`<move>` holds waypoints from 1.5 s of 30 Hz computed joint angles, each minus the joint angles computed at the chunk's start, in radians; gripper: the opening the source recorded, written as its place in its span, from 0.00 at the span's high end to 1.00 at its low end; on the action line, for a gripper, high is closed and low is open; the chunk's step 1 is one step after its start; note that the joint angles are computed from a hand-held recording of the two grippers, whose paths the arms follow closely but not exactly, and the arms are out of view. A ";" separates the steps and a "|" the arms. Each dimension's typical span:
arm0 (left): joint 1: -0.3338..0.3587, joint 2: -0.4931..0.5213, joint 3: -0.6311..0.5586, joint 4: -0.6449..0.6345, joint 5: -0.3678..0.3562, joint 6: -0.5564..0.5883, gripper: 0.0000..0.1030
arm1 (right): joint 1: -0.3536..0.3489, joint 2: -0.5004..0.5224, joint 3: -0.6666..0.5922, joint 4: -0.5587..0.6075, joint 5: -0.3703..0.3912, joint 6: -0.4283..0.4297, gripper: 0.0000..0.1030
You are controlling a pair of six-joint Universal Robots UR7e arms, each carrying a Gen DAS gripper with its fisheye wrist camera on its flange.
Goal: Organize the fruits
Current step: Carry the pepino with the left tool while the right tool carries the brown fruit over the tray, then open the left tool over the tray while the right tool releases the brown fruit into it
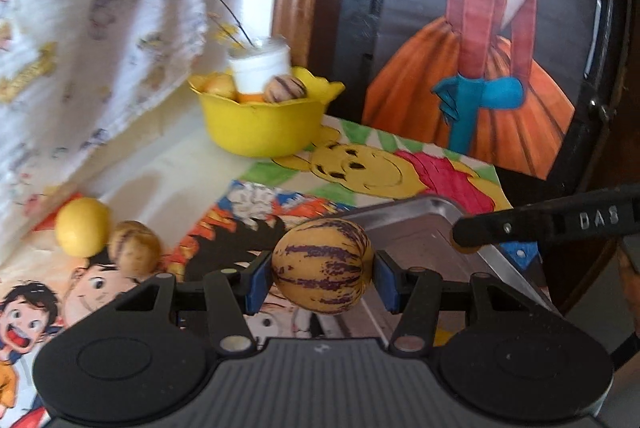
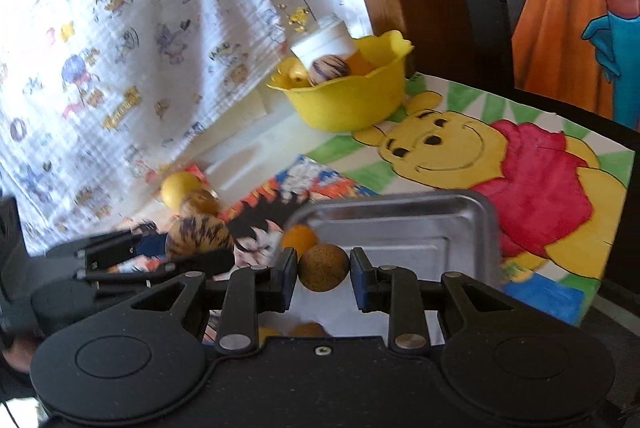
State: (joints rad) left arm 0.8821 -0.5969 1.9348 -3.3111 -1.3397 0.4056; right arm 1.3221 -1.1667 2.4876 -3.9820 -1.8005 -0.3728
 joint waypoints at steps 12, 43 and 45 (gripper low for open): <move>-0.007 0.058 -0.042 0.086 0.012 -0.027 0.44 | -0.054 0.119 0.012 -0.196 -0.030 -0.192 0.70; -0.030 0.071 -0.038 0.090 0.033 -0.044 0.40 | -0.092 0.148 0.029 -0.214 -0.043 -0.185 0.69; -0.030 0.065 -0.031 0.078 0.033 -0.047 0.35 | -0.092 0.150 0.033 -0.220 -0.042 -0.179 0.68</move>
State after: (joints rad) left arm 0.8516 -0.5323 1.9040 -3.2335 -1.3068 0.3583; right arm 1.2299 -1.0171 2.5207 -4.2018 -1.8424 -0.5513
